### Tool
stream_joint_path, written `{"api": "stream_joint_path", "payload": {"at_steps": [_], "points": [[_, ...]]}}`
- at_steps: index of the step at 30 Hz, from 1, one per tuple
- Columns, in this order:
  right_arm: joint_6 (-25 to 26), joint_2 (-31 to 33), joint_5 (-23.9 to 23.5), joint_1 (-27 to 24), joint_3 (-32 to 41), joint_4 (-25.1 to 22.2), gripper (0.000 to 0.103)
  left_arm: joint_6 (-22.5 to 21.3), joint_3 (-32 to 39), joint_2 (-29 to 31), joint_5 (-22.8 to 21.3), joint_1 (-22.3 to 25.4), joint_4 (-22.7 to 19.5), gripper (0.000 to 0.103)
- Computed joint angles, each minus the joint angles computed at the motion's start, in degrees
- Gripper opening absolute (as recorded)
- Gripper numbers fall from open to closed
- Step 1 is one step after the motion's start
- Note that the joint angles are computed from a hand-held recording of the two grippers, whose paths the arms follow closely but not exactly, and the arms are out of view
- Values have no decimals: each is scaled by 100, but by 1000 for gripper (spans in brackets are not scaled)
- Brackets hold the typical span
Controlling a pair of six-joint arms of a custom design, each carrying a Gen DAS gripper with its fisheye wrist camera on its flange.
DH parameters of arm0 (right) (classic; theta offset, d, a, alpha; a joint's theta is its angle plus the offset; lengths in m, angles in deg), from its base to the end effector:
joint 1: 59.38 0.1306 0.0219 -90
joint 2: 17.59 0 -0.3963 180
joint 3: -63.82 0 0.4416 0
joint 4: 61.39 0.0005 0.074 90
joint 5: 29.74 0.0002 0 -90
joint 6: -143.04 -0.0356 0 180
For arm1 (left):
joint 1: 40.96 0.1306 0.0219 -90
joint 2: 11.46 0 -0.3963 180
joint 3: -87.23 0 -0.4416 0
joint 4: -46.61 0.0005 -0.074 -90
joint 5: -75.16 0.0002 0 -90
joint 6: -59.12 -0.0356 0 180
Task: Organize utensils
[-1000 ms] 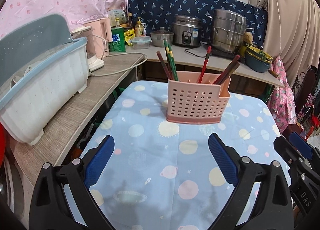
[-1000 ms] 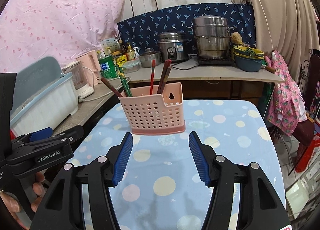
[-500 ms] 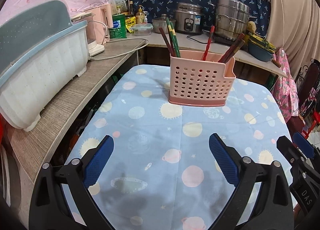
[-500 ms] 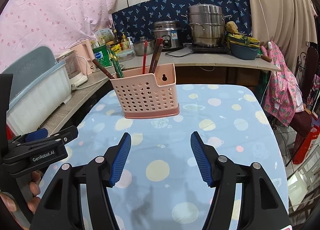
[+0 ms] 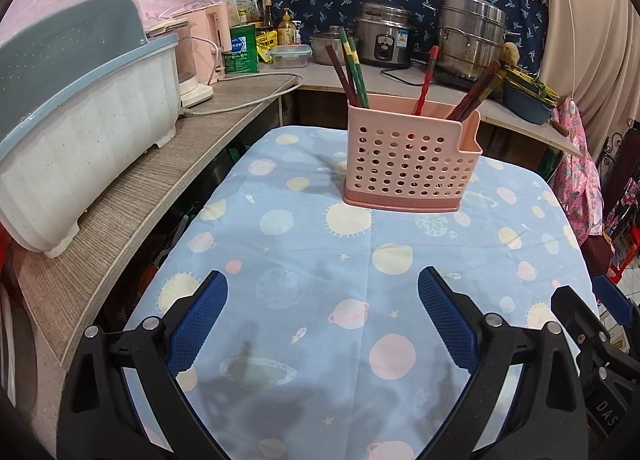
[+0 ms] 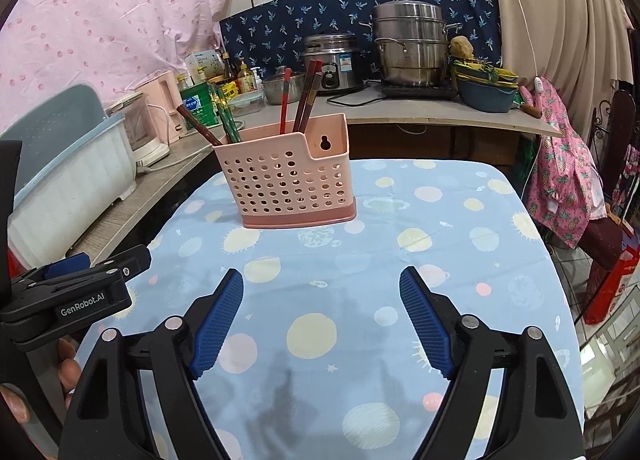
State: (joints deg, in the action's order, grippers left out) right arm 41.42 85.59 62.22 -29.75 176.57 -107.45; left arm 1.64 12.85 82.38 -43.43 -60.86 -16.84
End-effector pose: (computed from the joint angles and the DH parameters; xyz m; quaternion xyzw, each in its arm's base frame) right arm 0.5534 0.3128 0.5246 -0.1321 0.8830 0.1443 0.4266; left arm 0.5189 -0.1703 0.5335 -0.1812 0.9009 0.0687 0.3884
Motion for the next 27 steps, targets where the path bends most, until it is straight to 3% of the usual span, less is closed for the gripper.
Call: {"api": "stream_joint_path", "payload": {"at_steps": [6, 27], "points": [[-8, 107, 80, 1, 82, -29, 84, 5, -85, 5, -56, 34, 167, 92], [-93, 578, 159, -36, 519, -235, 86, -107, 226, 447, 36, 178, -47, 95]]}}
